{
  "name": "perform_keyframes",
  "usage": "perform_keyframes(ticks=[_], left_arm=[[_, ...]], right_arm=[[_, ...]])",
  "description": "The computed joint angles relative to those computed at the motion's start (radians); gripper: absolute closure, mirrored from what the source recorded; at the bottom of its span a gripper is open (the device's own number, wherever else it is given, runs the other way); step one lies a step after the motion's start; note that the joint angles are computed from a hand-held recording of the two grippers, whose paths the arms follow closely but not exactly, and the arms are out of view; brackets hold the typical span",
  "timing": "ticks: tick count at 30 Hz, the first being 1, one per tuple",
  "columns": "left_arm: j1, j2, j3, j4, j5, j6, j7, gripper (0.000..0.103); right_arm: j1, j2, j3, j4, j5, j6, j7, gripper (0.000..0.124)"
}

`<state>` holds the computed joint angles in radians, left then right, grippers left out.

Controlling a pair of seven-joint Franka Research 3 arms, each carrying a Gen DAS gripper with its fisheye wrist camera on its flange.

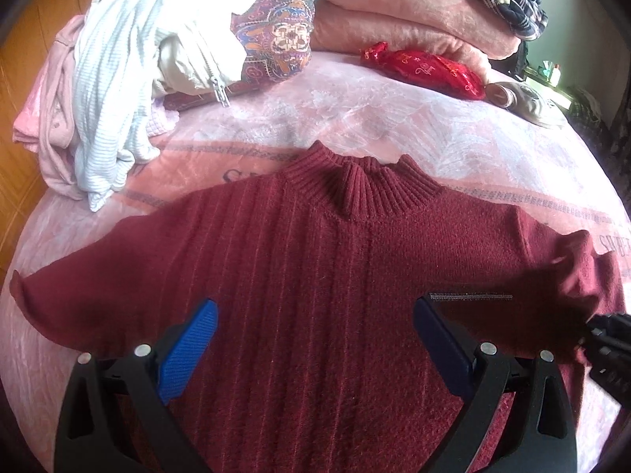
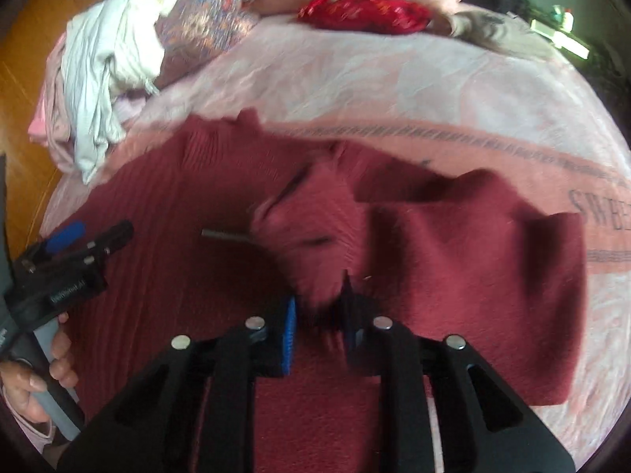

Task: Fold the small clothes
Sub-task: 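Carry the held sleeve across the sweater front with the right tool, release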

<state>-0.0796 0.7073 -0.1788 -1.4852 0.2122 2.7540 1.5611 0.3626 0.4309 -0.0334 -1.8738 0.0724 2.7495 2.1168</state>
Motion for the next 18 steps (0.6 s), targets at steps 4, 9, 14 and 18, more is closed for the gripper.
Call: perform_keyframes(ticks=[4,9,14,18], left_arm=[[0.038,0.003,-0.061,0.002,-0.057,-0.048,0.058,0.004],[0.062,0.011,-0.147,0.003,-0.171,-0.135,0.142,0.004],[0.043,0.05,-0.211,0.056,-0.3,-0.278,0.223,0.004],[-0.027,0.101,-0.183,0.136,-0.332,-0.37,0.203,0.007]], right_arm=[[-0.225,-0.076,0.243,-0.109,0.391,0.111,-0.34,0.08],[-0.093,-0.265,0.031,-0.294,0.196,0.187,-0.13,0.068],[-0.105,-0.335,-0.013,-0.4,0.048,0.215,0.028,0.067],[-0.134,-0.336,0.01,-0.421,0.046,0.225,0.006,0.067]])
